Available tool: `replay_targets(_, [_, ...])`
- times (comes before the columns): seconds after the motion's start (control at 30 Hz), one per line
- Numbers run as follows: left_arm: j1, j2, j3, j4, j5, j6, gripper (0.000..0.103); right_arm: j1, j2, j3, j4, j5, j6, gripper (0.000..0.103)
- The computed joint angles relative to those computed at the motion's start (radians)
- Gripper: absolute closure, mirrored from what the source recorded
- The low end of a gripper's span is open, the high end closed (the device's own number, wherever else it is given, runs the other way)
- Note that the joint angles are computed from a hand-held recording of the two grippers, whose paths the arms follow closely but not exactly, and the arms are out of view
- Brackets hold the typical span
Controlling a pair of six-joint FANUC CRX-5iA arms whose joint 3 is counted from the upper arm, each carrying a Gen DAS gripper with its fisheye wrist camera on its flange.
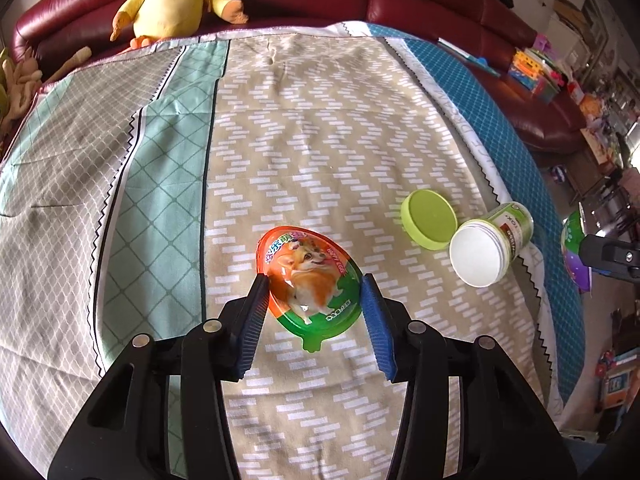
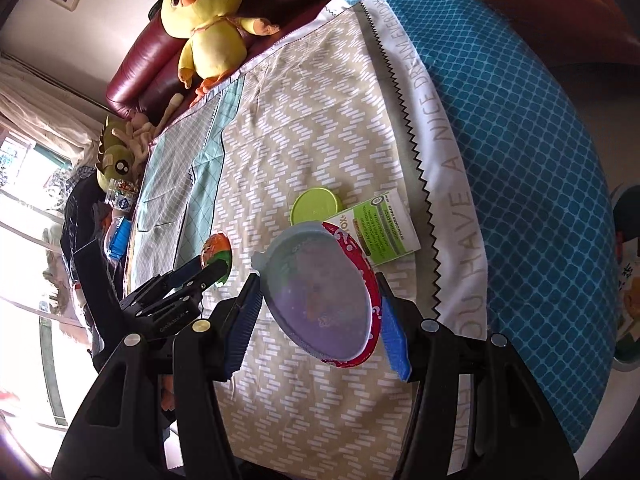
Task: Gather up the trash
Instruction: 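Carry the candy cup and red-rimmed lid over the teal bin with both grippers, then open both grippers over the bin to drop the cup and lid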
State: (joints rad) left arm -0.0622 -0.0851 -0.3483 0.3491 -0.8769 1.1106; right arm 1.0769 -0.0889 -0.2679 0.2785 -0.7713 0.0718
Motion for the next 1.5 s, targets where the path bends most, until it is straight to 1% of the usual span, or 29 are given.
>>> replay_targets(0.1, [-0.018,-0.037,-0.007,0.009,0.006,-0.001,0.055,-0.001,-0.043,-0.052,0.028,0.018,-0.046,0.050])
replay_targets(0.27, [-0.085,-0.074,0.019,0.019,0.012,-0.012,0.055,0.004,-0.140,-0.159,0.115,0.035,-0.159,0.050])
replay_targets(0.33, [-0.121,-0.074,0.035,0.035,0.011,-0.021,0.055,0.008,-0.191,-0.206,0.164,0.026,-0.220,0.050])
replay_targets(0.43, [-0.195,-0.059,0.065,0.053,0.016,-0.029,0.055,0.025,-0.291,-0.289,0.249,-0.025,-0.333,0.050])
replay_targets(0.57, [-0.315,0.002,0.128,0.059,0.016,-0.031,0.055,0.072,-0.448,-0.396,0.337,-0.155,-0.472,0.050])
replay_targets(0.63, [-0.375,0.046,0.167,0.062,0.011,-0.025,0.055,0.108,-0.532,-0.444,0.367,-0.241,-0.535,0.050])
replay_targets(0.73, [-0.460,0.116,0.231,0.055,0.004,-0.014,0.055,0.184,-0.659,-0.510,0.400,-0.387,-0.631,0.050])
replay_targets(0.8, [-0.510,0.167,0.276,0.059,-0.009,-0.013,0.055,0.231,-0.729,-0.544,0.410,-0.465,-0.677,0.050])
replay_targets(0.9, [-0.578,0.245,0.350,0.041,-0.029,-0.002,0.055,0.297,-0.829,-0.594,0.422,-0.556,-0.742,0.050])
replay_targets(1.0, [-0.632,0.318,0.421,0.022,-0.058,0.015,0.055,0.330,-0.906,-0.631,0.421,-0.605,-0.779,0.050])
replay_targets(1.1, [-0.675,0.381,0.483,0.003,-0.081,0.032,0.055,0.329,-0.948,-0.648,0.403,-0.619,-0.773,0.050])
replay_targets(1.2, [-0.702,0.438,0.540,-0.015,-0.106,0.051,0.055,0.289,-0.973,-0.658,0.381,-0.603,-0.743,0.049])
replay_targets(1.33, [-0.730,0.506,0.607,-0.037,-0.147,0.081,0.055,0.219,-0.985,-0.664,0.343,-0.559,-0.690,0.049])
replay_targets(1.5, [-0.756,0.564,0.661,-0.050,-0.176,0.099,0.054,0.126,-0.975,-0.664,0.296,-0.490,-0.614,0.049])
